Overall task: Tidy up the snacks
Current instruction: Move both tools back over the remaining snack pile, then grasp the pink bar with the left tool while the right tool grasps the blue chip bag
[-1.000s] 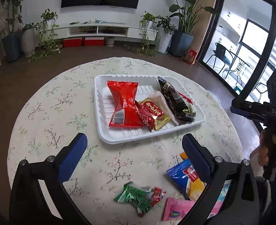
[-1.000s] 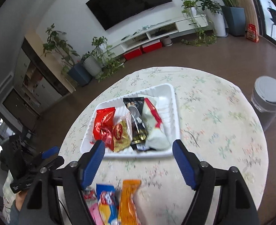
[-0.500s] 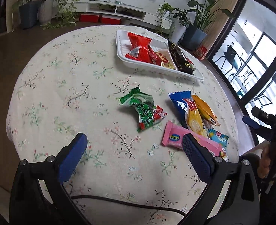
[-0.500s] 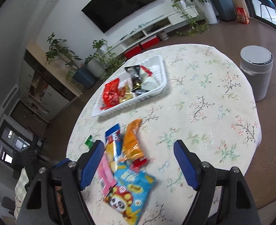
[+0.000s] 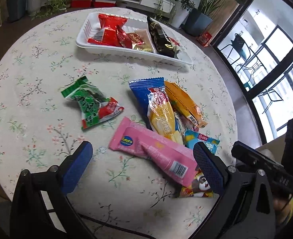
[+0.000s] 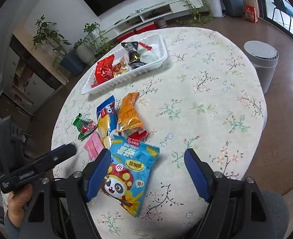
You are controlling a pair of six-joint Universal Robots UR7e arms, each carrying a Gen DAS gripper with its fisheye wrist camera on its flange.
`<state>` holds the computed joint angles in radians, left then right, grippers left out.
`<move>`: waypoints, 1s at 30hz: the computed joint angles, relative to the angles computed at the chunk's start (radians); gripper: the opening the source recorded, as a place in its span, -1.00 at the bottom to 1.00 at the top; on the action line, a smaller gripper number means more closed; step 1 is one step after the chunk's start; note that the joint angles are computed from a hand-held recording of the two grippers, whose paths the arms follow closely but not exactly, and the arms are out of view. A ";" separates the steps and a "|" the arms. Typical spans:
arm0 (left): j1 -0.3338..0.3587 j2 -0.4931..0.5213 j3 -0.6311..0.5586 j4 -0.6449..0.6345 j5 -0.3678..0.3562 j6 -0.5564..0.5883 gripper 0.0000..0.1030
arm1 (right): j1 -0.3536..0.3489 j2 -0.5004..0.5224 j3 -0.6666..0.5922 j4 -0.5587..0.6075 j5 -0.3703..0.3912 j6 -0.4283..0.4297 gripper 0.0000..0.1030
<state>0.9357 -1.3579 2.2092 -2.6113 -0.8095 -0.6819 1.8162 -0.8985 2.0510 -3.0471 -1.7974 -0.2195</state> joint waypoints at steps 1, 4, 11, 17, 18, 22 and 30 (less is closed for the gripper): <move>0.006 0.020 -0.023 0.034 0.002 -0.030 0.99 | 0.002 0.002 0.002 0.000 -0.002 -0.003 0.54; 0.010 0.072 -0.060 0.081 0.023 -0.069 0.98 | 0.009 0.006 0.011 -0.008 -0.009 -0.024 0.53; 0.015 0.108 -0.071 0.147 0.066 -0.109 0.95 | 0.008 0.010 0.020 -0.011 -0.010 -0.041 0.54; 0.002 0.043 -0.022 0.206 0.103 -0.129 0.90 | 0.015 0.010 0.026 -0.013 -0.028 -0.048 0.54; 0.000 0.033 -0.012 0.207 0.107 -0.121 0.83 | 0.018 0.012 0.026 -0.015 -0.035 -0.050 0.54; -0.008 0.017 0.001 0.264 0.134 -0.116 0.30 | 0.034 0.021 0.030 -0.019 -0.063 -0.057 0.53; 0.000 0.041 -0.028 0.317 0.154 -0.019 0.29 | 0.077 0.057 0.020 -0.018 -0.145 -0.050 0.54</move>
